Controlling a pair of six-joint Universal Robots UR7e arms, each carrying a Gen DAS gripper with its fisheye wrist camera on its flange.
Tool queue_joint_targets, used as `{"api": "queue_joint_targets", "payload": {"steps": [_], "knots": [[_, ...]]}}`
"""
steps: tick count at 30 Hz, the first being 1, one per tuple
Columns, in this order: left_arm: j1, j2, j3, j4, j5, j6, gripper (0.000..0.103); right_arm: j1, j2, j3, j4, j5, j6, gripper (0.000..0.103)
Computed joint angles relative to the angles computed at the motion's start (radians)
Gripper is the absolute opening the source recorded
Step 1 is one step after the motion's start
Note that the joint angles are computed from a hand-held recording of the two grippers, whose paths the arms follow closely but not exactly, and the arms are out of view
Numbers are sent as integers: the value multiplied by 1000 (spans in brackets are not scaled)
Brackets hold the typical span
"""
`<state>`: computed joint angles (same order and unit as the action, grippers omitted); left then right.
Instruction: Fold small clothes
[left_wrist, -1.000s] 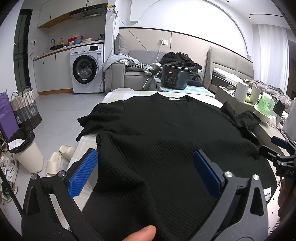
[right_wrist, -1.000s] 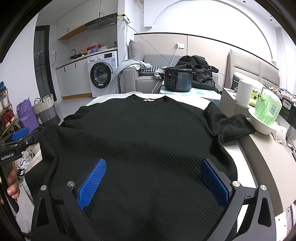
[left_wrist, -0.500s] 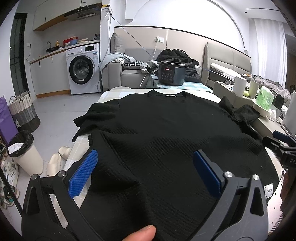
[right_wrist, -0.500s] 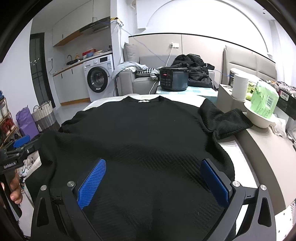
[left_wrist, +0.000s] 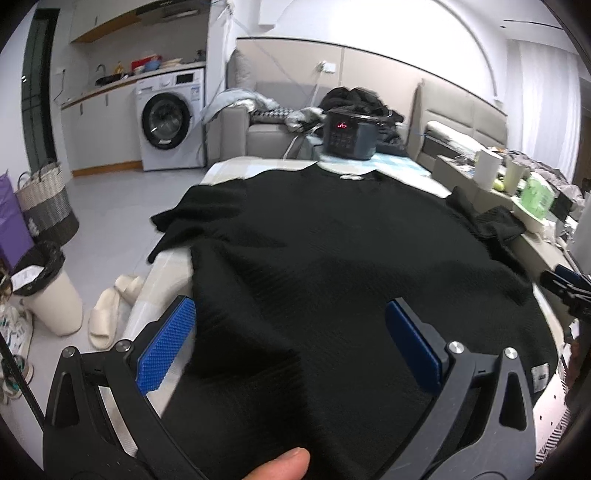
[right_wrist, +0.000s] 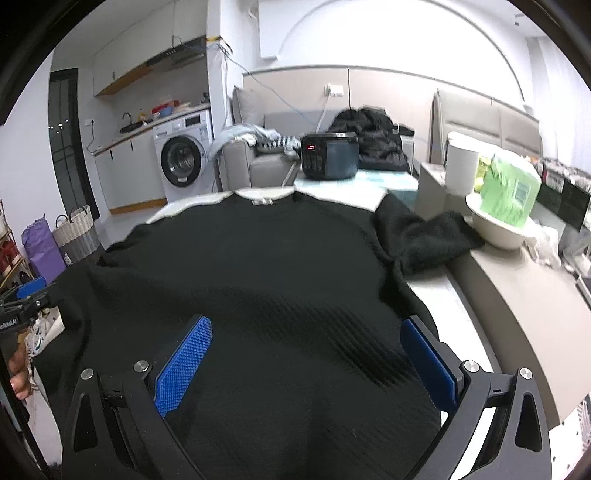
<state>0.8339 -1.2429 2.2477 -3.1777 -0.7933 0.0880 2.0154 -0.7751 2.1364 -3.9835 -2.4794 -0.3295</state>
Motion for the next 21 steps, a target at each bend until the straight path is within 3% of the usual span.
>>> {"api": "queue_joint_targets", "payload": {"steps": [5,11,17,20,21], "knots": [[38,-36,14,47,33,-8,102,-17,-56,60,132,-72,91,103],[94,-89,20,151,10,-42,101,-58,-144,169,232,-43,192,103],[150,-78,9,152,-66,-30,85,-97,-199,242,264,-11,254,103],[180,-34,-21,139,-96,-21,76,-142,-222,273,225,69,255,102],[182,-18,-32,148,-94,-26,67,-161,-222,277,203,94,249,101]]}}
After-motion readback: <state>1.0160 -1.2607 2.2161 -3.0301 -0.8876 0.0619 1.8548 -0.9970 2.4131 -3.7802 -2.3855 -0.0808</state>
